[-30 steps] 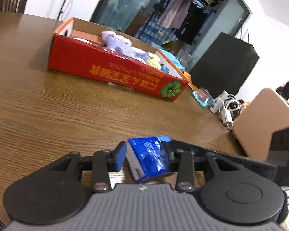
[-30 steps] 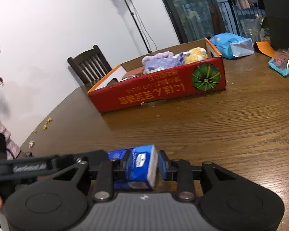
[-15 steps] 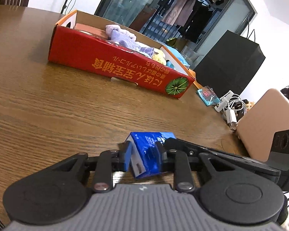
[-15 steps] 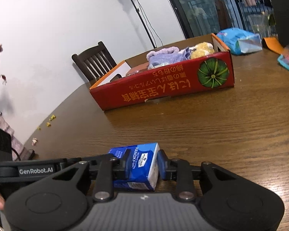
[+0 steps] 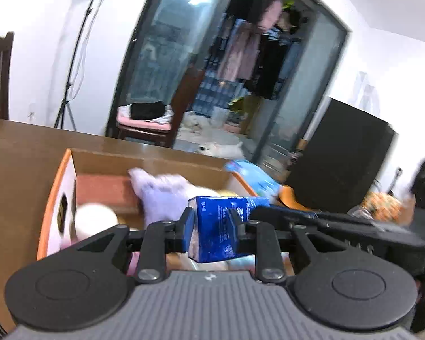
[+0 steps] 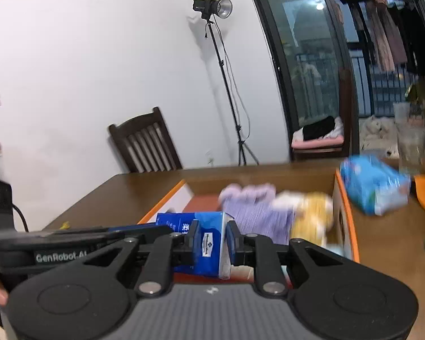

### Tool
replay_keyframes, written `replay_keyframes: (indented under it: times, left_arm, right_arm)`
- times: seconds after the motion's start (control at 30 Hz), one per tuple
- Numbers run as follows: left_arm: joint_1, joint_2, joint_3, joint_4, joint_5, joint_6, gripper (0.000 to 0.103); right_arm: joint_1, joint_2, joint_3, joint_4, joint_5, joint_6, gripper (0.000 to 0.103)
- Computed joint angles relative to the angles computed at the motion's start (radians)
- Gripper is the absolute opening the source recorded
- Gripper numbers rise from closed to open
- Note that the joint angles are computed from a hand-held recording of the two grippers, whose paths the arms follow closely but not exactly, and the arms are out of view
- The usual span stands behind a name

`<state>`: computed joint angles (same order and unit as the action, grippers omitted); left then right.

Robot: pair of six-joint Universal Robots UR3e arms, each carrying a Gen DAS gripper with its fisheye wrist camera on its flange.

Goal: Organize soft objects
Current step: 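Carry the blue packet with the left gripper into the box and release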

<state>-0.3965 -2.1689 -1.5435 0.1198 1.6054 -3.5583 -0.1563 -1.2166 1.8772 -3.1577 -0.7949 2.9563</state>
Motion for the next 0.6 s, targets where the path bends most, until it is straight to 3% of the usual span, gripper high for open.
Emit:
replay_keyframes:
  times: [0.13,0.23,0.43,0.6]
  left_arm:
    - [0.072,-0.138,0.176,-0.128,-0.062,0.039,0.025]
    - [0.093,-0.191,0.207,-0.192,-0.08,0.045,0.025]
    - [0.079,-0.217,0.223,-0.231,-0.042,0.098,0.028]
    - [0.073,-0.217,0.212,-0.223,-0.04,0.081,0.035]
  right_arm:
    - [0.102,0.251,-0.35,0.12,-0.121,0.035,0.019]
    - [0.136,0.417,-0.611,0.371,-0.153,0.02,0.019]
    - [0.135,0.465,-0.666,0.483,-0.124,-0.002,0.02]
    - [0.141,0.46,-0.606,0.413,-0.137,0.012,0.021]
